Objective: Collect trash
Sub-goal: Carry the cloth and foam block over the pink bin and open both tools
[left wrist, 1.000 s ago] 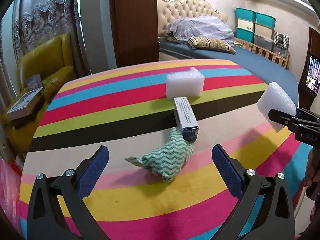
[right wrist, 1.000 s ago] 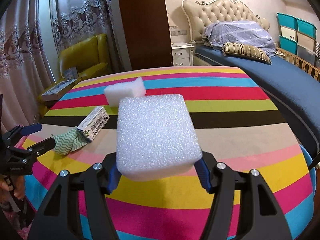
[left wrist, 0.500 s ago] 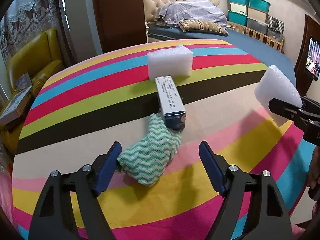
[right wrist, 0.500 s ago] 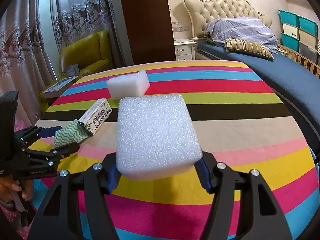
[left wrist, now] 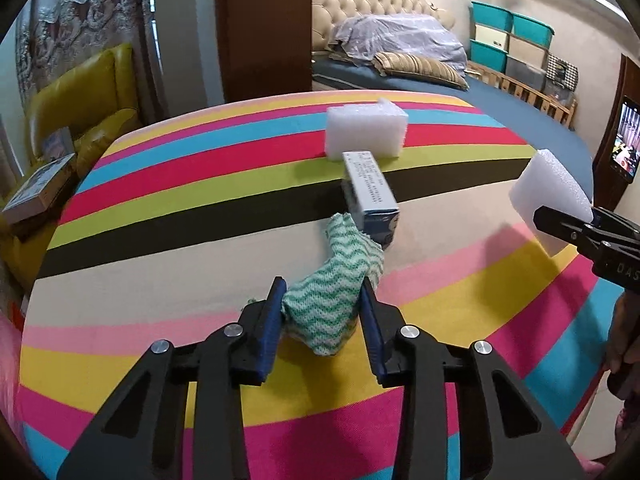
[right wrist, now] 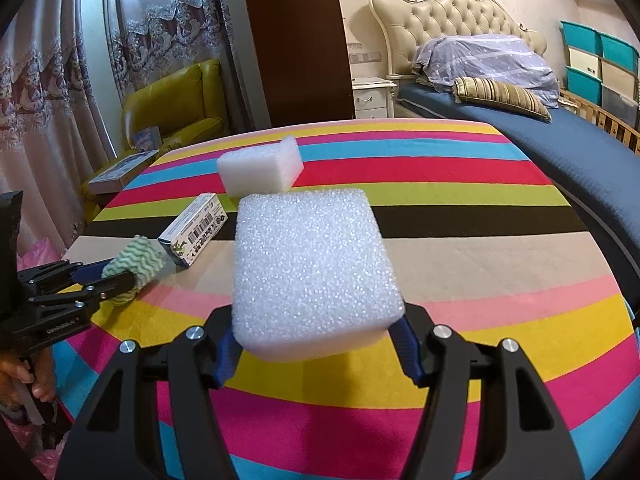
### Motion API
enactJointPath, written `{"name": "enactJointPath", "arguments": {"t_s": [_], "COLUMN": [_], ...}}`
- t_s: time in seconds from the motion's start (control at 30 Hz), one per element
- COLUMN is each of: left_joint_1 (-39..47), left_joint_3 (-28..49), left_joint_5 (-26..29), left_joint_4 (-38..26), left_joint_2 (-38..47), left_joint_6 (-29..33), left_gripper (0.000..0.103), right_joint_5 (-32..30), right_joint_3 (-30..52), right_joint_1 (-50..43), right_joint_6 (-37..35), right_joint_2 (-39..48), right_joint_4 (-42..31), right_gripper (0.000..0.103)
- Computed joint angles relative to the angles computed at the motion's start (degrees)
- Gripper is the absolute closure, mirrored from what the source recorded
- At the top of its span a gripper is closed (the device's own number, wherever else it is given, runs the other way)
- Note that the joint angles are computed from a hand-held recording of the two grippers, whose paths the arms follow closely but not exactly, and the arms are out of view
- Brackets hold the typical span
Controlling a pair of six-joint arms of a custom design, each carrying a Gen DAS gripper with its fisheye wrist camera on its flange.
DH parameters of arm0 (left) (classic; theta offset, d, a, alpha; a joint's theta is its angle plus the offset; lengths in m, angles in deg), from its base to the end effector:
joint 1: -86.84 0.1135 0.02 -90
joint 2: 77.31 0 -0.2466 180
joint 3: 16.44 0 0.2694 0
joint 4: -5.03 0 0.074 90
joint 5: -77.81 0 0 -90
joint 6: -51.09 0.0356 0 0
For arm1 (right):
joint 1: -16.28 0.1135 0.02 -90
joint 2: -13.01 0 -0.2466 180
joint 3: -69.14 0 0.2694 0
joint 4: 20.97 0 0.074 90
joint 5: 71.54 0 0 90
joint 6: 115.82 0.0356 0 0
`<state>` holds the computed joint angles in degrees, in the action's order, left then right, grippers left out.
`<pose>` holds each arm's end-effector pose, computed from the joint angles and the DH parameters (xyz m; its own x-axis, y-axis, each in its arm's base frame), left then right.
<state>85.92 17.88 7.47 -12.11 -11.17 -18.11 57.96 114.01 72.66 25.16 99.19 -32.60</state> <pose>0.2195 -0.0155 0.1159 -0.6212 0.3444 -0.7039 0.4884 0.8726 -0.0041 0.1667 0.2099 0.1007 -0.6125 0.1616 -0.7738 0.0724 0.9862 0.1486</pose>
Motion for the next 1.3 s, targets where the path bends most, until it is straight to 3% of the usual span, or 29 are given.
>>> {"name": "enactJointPath", "arguments": {"t_s": [0.33,0.87,1.1,1.3], "left_joint_1": [1.5,24.6,38.1,51.3], "left_joint_3": [-5.5,-4.7,-0.3,6.3], "left_joint_5": [-0.6,13.9,22.2,28.5], "left_joint_4": [-1.7,-10.5,-13.6,-16.1], "left_joint_2": [-12.4,-19.2,-13.2,-3.8], "left_joint_6": [0.3,9.6,17.0,24.4], "left_gripper": [0.068,0.068,0.068,0.068], "right_joint_5": [1.7,1.7,1.2,-3.3], "right_joint_3": [2.6,11.0,21.0,33.2], "right_joint_1": [2.4,6.3,8.7,9.4], "right_joint_6": [-0.6,-4.2,-10.5,-16.7], "right_joint_2": [2.1,6.4,13.0,22.0], "right_joint_4": [-1.0,-2.7,-3.7,-4.6], "right_gripper": [0.042,0.042,0.042,0.042]}}
